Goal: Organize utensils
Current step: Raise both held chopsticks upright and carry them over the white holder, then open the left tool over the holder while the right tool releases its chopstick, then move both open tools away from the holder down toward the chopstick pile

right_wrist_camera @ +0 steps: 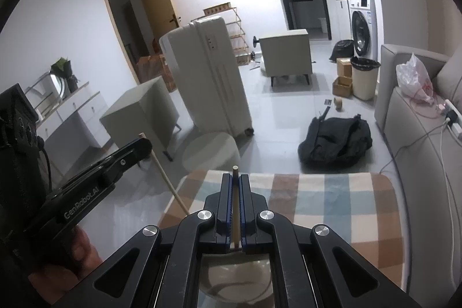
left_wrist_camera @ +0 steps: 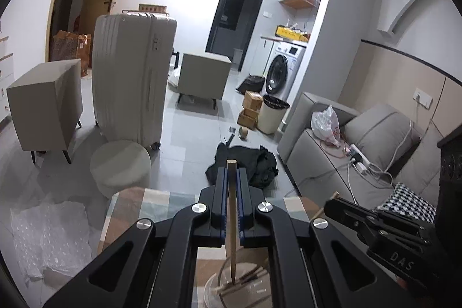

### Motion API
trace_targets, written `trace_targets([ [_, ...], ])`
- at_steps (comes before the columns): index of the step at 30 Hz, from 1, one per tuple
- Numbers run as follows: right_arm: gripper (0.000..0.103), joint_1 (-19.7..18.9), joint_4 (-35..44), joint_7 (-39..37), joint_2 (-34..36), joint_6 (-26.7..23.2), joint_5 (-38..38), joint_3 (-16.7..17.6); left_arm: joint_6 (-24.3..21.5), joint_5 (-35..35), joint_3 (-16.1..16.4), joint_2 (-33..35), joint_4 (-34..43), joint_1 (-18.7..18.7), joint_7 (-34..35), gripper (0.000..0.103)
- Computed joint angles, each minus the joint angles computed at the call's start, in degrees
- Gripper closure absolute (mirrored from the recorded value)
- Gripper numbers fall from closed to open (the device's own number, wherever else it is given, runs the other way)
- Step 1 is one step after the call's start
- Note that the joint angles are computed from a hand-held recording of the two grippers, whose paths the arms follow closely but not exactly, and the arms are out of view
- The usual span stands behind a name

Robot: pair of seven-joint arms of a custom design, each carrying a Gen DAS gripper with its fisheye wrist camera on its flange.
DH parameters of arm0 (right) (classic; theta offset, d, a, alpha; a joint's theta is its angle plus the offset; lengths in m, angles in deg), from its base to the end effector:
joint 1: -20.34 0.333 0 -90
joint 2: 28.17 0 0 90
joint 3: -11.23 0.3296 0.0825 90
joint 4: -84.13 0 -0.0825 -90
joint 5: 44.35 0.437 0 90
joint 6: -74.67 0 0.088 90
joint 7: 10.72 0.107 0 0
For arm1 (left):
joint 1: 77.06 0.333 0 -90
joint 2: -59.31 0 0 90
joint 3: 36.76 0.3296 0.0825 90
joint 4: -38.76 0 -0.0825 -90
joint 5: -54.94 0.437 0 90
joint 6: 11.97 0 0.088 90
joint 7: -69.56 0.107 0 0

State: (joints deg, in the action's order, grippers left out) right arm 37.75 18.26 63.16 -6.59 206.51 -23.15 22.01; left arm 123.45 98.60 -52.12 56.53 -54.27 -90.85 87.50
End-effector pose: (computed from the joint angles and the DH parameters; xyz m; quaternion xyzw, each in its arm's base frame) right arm 0.6882 0.3374 0.7018 -0.8002 0.4239 -0.0774 0.4172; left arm 0.5628 -0.3098 0.7362 -0.7254 0.4762 -0.3871 0.3118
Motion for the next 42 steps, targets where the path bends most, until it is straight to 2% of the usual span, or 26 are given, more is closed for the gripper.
trace_targets([
  [2, 0.099, 0.11, 0.42, 0.1, 0.15, -0.75, -0.32, -0.03, 0.44, -2.27, 0.12, -0.1, -0.1, -0.12, 1.83, 0.102],
  [8, 0.096, 0.08, 0.15, 1.54, -0.43, -1.17, -0.29, -0.28, -1.88, -6.64, 0.06, -0.12, 1.05, -0.4, 4.94, 0.102],
  [10, 0.096, 0.01, 0.39, 2.34, -0.53, -1.67, -0.28, -0.41, -2.84, -10.08, 0.19, 0.25, 1.97, -0.53, 7.36, 0.101],
  [12, 0.095, -0.04, 0.04, 2.97, -0.97, -1.7, -0.21, -0.49, -5.51, -11.79, 0.1, 0.5, 3.0, -0.81, 8.46, 0.088],
  [14, 0.093, -0.18, -0.68, 3.73, -1.72, -1.75, -0.31, -0.75, -6.2, -11.69, -0.01, -0.16, 2.61, -0.97, 7.94, 0.076],
  [15, 0.089, -0.35, -1.18, 3.93, -2.17, -1.66, -0.12, -0.81, -6.31, -11.47, -0.11, -0.66, 2.27, -0.98, 7.6, 0.068],
  [17, 0.079, -0.77, -3.56, 4.36, -4.06, -0.68, 0.34, -1.07, -7.76, -10.32, -0.68, -1.51, 2.17, -1.05, 6.66, 0.059],
  [28, 0.062, -2.11, -19.8, 3.47, -17.12, 3.36, 4.74, -3.6, -14.98, -6.6, -3.68, -3.39, 3.61, -2.19, 4.42, 0.04],
  [31, 0.059, -1.73, -22.65, 2.43, -19.81, 3.53, 6.03, -4.54, -16.05, -6.14, -4.23, -3.69, 3.67, -2.71, 4.06, 0.036],
  [38, 0.043, -0.14, -31.87, -0.22, -27.57, 6.81, 9.54, -7.06, -19.02, -5.03, -5.68, -4.31, 3.44, -4.09, 2.58, 0.029],
  [42, 0.035, 1.01, -36.16, -1.26, -31.02, 7.54, 9.76, -8.38, -20.95, -4.41, -6.59, -4.7, 2.58, -5.0, 1.79, 0.02],
])
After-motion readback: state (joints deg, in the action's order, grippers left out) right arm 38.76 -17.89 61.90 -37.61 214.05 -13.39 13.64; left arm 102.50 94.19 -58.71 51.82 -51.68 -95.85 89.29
